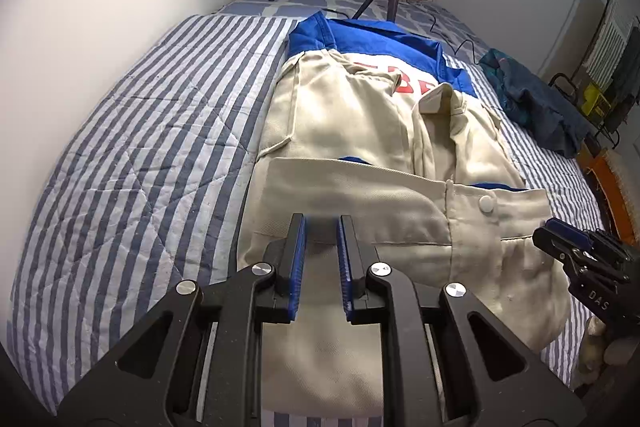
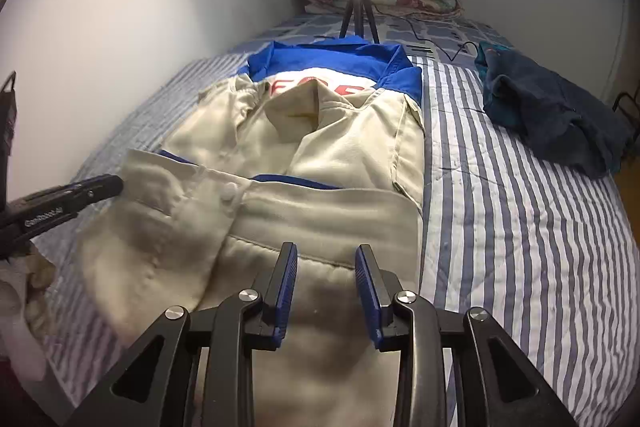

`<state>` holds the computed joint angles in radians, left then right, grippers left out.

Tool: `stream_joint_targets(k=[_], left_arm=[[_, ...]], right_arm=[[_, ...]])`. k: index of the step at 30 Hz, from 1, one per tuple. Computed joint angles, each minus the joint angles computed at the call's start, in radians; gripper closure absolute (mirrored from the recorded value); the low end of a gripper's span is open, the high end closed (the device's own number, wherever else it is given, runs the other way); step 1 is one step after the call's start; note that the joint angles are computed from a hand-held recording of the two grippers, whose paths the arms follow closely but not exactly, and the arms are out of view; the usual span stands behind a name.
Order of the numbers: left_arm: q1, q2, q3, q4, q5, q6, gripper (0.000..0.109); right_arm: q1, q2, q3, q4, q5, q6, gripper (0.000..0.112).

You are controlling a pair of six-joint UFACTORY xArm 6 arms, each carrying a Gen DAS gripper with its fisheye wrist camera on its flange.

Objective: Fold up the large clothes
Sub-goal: 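Lower the folded hem onto the jacket and open both tools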

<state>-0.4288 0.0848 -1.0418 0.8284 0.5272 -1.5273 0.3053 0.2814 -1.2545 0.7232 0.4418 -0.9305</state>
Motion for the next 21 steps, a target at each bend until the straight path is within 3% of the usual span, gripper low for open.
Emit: stream_joint_targets(k=[9, 21], left_arm=[[0.013, 0.061, -0.044, -0.004, 0.01, 0.022, 0.096], [0.029, 0.13, -0.077, -0.027, -0.02, 0.06, 0.095]], right_arm=[[0.01, 0.074, -0.044, -0.111, -0.034, 0.071, 0.081], [-0.021, 0.152, -0.139, -0.078, 0.069, 0.087, 0.081]])
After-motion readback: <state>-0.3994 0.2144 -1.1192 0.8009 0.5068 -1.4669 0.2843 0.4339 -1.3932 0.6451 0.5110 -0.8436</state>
